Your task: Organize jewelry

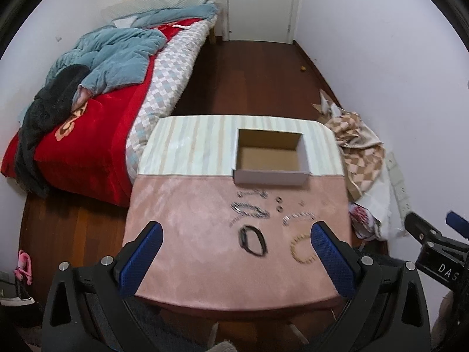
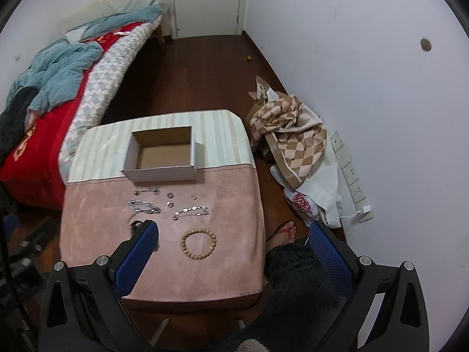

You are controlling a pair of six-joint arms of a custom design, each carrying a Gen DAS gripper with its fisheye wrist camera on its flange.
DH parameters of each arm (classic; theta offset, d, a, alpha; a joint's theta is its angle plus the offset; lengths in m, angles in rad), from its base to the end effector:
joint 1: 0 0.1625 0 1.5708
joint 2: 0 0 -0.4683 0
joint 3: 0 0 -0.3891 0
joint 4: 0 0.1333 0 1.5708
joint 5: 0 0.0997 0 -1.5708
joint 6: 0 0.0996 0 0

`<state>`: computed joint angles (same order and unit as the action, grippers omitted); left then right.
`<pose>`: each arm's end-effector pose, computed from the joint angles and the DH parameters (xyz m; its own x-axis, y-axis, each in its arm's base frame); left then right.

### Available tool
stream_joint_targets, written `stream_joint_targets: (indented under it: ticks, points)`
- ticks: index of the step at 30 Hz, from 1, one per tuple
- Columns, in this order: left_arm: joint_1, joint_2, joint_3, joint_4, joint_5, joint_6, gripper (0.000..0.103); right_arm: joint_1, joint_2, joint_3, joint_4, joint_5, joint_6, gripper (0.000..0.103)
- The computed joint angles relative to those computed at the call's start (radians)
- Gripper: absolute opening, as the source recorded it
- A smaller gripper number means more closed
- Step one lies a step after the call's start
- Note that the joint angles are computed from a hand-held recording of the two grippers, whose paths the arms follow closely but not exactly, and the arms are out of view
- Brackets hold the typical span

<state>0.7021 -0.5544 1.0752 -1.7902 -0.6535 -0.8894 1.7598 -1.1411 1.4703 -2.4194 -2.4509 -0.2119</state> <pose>-0.4835 -0.6871 0.1280 -0.7002 -0.0907 -0.7081 0.2940 0.8672 -0.4019 0.1835 -0.6586 0.4568 -0.6477 0.0710 0.7586 -0.3062 0.8874 -0.3445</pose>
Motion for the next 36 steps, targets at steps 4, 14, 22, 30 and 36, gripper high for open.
stream_joint_targets:
  ticks: [4, 14, 22, 30, 36]
  points:
    - [0.044, 0.050, -0.044, 0.044, 0.043, 0.006, 0.103, -0.067, 0.063, -0.020, 0.002, -0.025, 0.002, 0.103]
    - [0.168, 0.167, -0.131, 0.220, -0.071, -0.046, 0.103, -0.217, 0.211, -0.007, 0.052, -0.035, 0.006, 0.086]
    - [0.231, 0.197, -0.108, 0.105, -0.238, -0.013, 0.095, -0.258, 0.258, 0.000, 0.093, -0.024, 0.058, 0.074]
    - [0.254, 0.218, -0.103, 0.027, -0.323, 0.047, 0.018, -0.272, 0.240, 0.029, 0.049, 0.077, 0.079, 0.043]
    - [0.239, 0.189, -0.021, -0.078, -0.288, 0.085, 0.010, -0.264, 0.244, 0.035, 0.013, 0.102, 0.058, 0.010]
